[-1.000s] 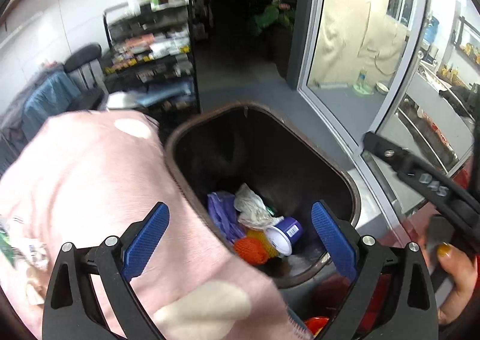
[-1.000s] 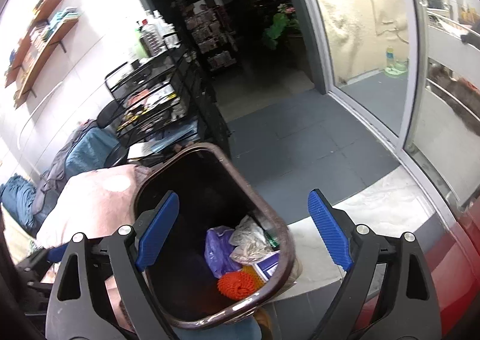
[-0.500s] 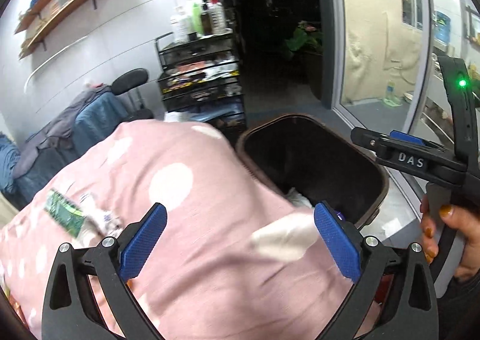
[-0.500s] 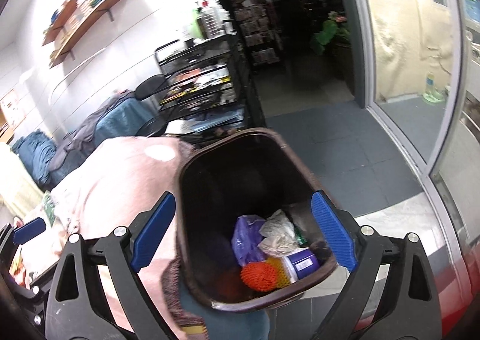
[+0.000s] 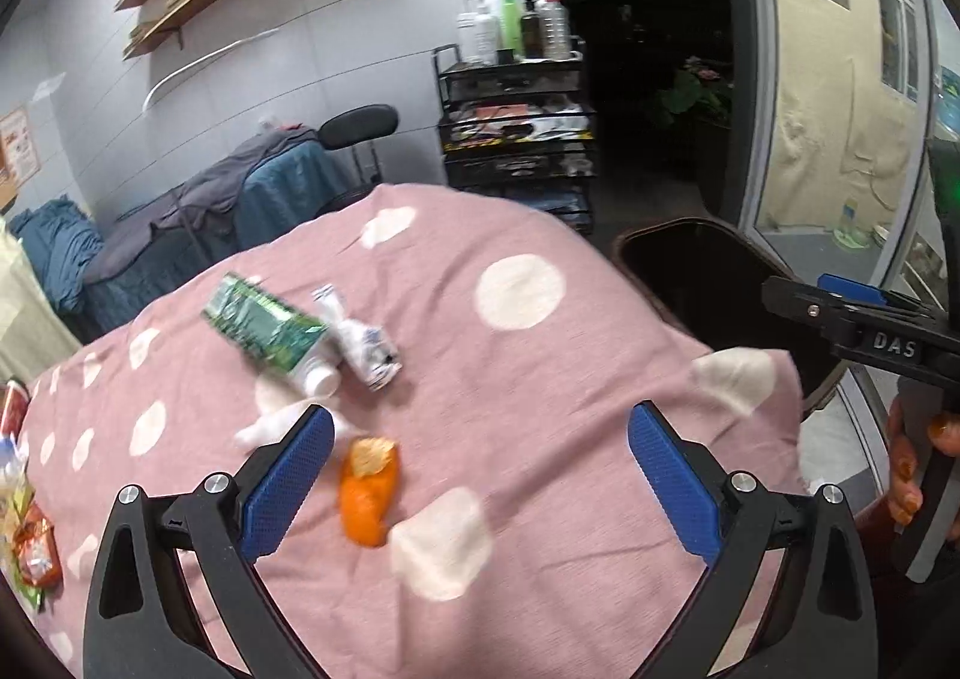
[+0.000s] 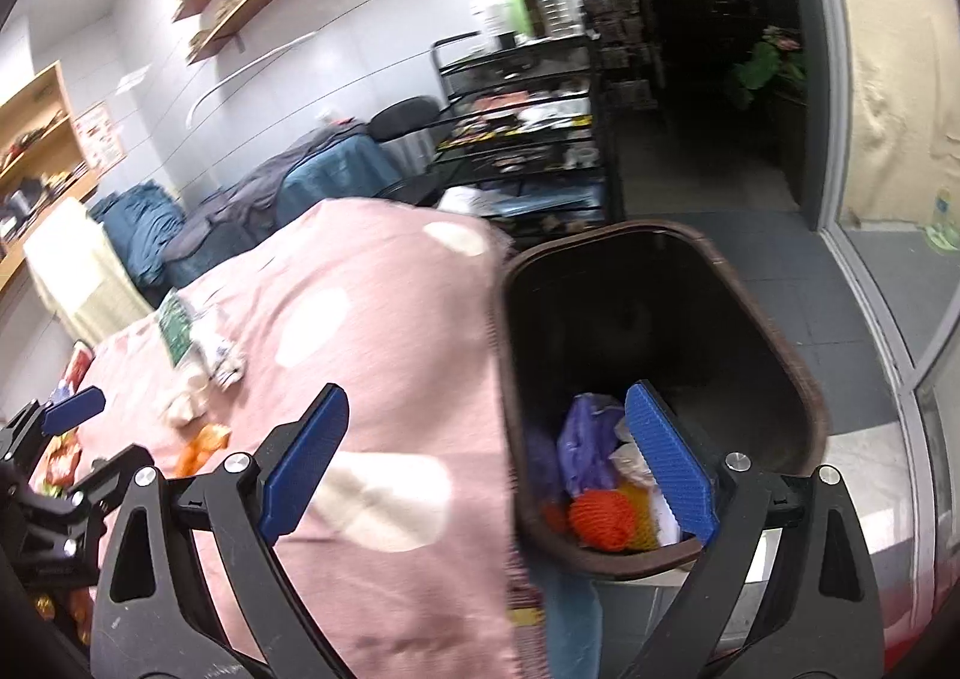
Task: Collect trash
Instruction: 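Return both tools over the bed toward the orange peel, then grasp the orange peel with the left tool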
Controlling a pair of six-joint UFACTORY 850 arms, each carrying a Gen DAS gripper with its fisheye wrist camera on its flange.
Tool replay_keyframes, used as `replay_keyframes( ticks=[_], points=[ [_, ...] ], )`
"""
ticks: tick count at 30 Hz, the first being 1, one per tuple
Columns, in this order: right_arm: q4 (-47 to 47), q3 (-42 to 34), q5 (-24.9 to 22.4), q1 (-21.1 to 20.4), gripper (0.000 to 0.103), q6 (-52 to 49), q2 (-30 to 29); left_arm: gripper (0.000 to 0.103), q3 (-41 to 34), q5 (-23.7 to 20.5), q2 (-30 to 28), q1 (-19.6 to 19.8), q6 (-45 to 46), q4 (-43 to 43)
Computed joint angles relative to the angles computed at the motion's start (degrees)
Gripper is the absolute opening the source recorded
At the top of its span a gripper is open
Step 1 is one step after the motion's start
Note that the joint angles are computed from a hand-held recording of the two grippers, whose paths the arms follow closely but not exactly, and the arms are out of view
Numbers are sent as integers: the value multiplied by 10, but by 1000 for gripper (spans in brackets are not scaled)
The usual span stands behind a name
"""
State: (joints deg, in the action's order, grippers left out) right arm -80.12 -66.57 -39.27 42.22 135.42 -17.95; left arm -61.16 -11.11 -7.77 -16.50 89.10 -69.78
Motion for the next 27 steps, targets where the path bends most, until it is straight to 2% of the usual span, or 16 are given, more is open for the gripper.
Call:
replay_keyframes(
  ticks=[8,14,20,27],
  points=[
    [15,-58,23,12,92,-57,-38,97,-2,-24,-12,66,-60,32],
    [33,-98,38,15,92,-102,-63,97,-49,-69,-56,107,-206,162],
    [59,-128,43,16,92,-144,-83,95,-91,-106,-99,102,-294,278],
    [79,-140,48,15,92,-167,-91,94,-128,-118,-138,68,-411,429]
  ],
)
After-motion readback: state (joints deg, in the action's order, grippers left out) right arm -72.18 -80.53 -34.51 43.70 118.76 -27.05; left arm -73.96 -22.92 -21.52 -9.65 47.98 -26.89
